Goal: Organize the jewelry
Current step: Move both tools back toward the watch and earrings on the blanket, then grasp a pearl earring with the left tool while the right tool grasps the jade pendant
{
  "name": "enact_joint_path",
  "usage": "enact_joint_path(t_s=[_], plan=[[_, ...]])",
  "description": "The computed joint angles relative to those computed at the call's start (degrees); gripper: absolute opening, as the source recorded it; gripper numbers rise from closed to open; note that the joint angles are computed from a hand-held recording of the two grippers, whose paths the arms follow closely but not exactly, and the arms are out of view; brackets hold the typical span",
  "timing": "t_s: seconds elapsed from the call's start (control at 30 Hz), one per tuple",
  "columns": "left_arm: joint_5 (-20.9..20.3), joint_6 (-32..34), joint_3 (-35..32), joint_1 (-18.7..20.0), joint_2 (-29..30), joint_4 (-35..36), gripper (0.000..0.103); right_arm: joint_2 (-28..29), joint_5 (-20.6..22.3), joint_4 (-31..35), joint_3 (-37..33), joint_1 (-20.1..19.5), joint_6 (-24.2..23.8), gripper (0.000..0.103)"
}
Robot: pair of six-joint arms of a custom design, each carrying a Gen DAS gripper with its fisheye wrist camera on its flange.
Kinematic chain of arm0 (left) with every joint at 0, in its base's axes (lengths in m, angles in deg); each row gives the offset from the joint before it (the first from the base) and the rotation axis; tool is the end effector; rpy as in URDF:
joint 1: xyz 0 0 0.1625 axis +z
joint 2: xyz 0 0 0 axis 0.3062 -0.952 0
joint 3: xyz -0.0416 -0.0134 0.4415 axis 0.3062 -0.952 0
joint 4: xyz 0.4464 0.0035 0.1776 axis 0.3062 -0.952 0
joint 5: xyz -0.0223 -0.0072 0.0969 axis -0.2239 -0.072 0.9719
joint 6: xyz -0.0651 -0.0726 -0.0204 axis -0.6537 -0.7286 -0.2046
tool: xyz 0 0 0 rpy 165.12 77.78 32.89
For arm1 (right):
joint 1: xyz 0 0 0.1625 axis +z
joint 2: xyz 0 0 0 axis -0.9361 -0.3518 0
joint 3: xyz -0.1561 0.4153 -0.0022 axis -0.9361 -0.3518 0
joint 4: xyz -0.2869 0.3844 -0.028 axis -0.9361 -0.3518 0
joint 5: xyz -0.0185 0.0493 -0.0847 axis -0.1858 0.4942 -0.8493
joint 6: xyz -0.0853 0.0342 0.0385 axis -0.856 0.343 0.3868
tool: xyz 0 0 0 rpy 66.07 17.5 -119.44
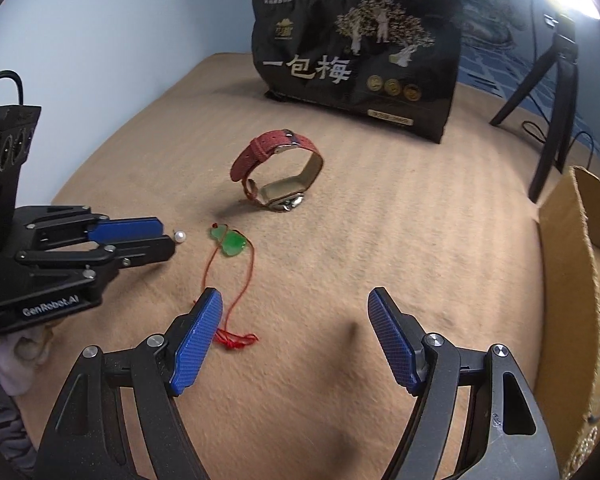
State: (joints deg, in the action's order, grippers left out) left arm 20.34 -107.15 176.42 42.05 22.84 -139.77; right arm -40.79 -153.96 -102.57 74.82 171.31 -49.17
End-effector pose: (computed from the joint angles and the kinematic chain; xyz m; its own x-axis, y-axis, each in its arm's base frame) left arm -0.1545 -0.6841 0.2119 -0.7955 -0.1713 -0.5812 0.2117 0.8201 -0.5315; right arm 0.2712 -0.7797 0.0939 -0.5224 -0.7867 0.3290 -0.8158 0.5733 0.0755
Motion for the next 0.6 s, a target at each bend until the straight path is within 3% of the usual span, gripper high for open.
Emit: enact_joint_path(t_s=[0.23,0.6], plan=[[1.4,1.4,-0.6,0.5,1.1,-0.4,0.009,1.1,0.5,0.2,-0.5,0.5,-1.5,0.075],[4.5,2.1,0.1,0.8,1.0,-2.1,0.005,4.3,-0.3,0.0,-2.6,1.2,-2.9,0.07]])
